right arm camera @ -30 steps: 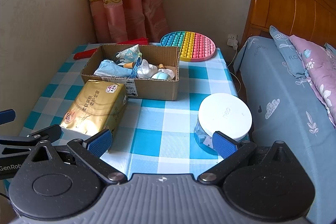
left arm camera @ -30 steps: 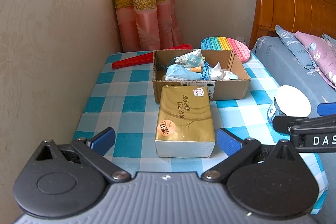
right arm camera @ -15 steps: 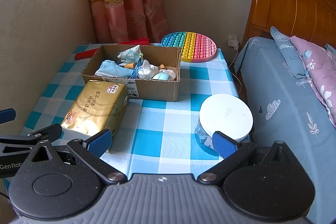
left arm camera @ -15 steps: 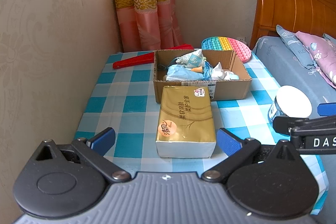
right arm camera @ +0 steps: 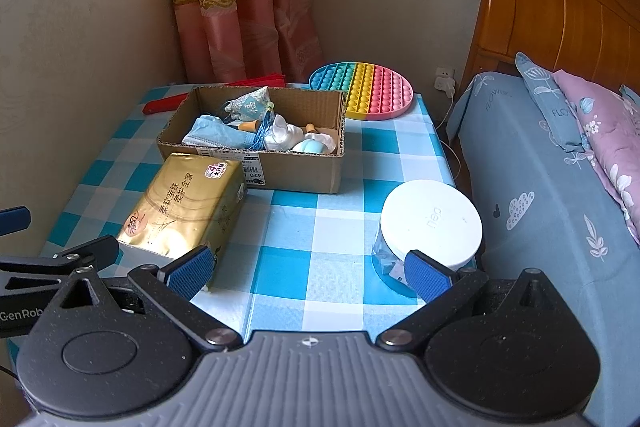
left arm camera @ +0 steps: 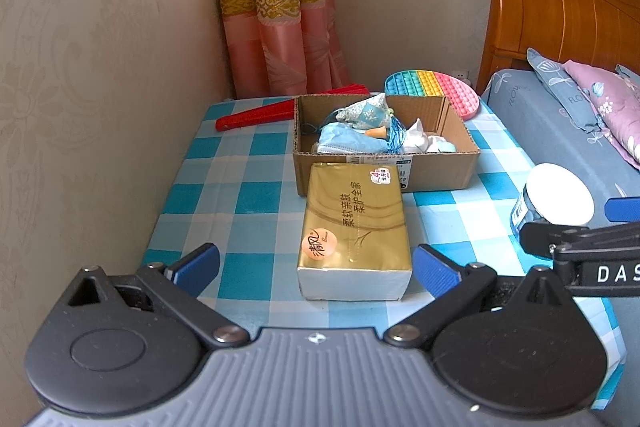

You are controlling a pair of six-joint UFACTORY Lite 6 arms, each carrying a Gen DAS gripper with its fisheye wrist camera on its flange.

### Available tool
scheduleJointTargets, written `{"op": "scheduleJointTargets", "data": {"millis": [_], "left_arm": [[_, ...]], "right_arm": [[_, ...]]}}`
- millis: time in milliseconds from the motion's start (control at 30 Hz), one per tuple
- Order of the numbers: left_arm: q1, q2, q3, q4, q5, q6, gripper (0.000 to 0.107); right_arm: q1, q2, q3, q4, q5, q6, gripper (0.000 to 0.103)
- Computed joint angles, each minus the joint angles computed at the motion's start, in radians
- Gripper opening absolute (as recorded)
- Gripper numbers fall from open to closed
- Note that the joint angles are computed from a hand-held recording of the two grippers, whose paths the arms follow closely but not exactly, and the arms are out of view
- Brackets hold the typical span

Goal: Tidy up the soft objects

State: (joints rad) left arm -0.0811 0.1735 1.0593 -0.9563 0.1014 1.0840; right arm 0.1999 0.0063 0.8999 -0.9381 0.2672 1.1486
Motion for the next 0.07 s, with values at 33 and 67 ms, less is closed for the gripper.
{"op": "scheduleJointTargets", "data": {"millis": [33,67], "left_arm": [[0.0,0.0,0.0,0.0,0.0,0.0,0.102],[0.0,0.0,0.0,-0.008,0.0,0.009,0.102]], "right_arm": [[0.0,0.0,-0.001,-0.005,0.0,0.006,0.103],[0.001,0.0,0.0,-0.006,0.0,0.007,0.103]]}}
